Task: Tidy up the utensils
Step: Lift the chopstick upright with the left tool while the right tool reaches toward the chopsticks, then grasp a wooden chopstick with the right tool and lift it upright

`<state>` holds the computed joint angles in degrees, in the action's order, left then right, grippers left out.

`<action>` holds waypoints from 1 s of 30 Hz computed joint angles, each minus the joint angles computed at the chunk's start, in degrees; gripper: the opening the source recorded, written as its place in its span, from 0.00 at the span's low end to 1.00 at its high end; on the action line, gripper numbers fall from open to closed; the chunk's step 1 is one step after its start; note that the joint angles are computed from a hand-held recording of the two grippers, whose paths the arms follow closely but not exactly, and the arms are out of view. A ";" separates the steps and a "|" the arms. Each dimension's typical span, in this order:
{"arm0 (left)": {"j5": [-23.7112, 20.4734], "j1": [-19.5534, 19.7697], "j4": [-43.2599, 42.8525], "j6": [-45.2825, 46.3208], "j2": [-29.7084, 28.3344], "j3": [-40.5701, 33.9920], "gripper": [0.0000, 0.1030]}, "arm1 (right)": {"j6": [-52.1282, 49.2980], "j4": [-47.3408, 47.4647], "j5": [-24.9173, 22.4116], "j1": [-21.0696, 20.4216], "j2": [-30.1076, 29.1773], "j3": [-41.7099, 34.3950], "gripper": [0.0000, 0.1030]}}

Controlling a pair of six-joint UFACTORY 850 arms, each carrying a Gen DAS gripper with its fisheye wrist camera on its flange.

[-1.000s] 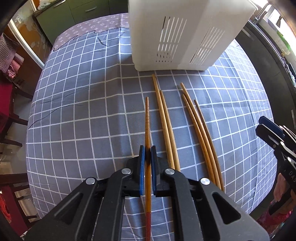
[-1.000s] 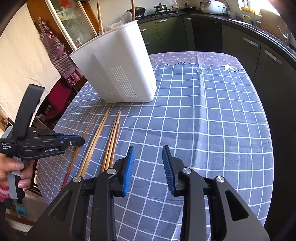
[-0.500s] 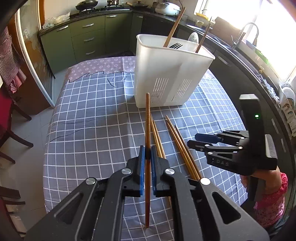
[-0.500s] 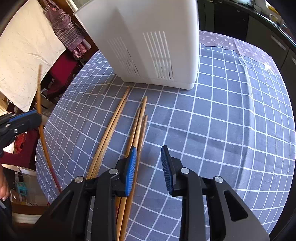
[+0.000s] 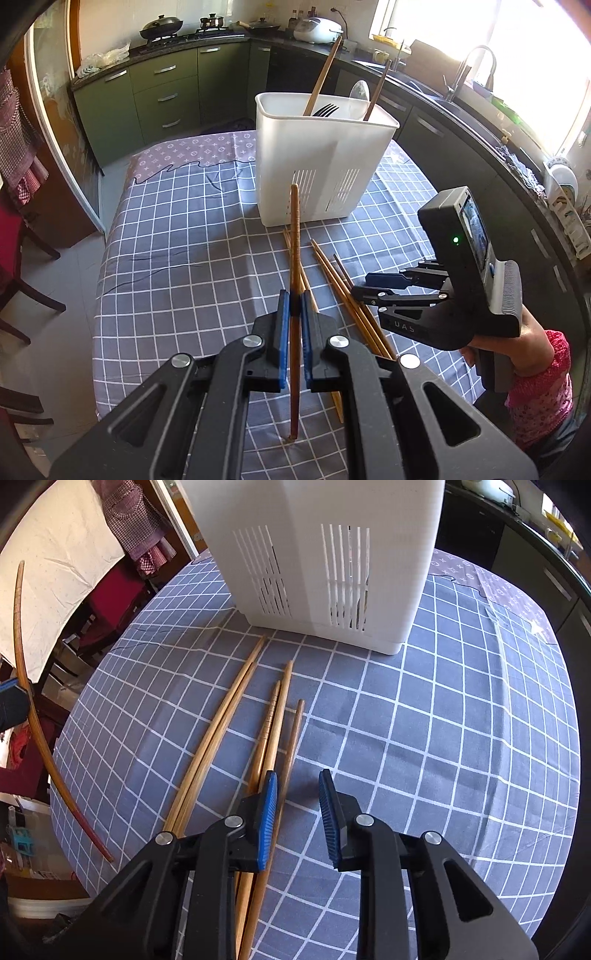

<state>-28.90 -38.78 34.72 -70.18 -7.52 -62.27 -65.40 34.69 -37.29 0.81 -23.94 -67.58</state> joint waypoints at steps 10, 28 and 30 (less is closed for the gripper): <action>0.00 -0.01 -0.59 0.61 -0.29 0.08 0.06 | 0.58 -2.93 7.19 2.59 2.15 3.19 0.23; 0.14 -0.71 4.47 -3.59 2.23 1.98 0.06 | -22.17 27.54 -2.58 -9.17 13.24 6.96 0.06; 0.31 -0.82 5.08 -4.20 2.63 2.33 0.06 | -25.62 31.83 -4.23 -11.33 15.62 8.40 0.06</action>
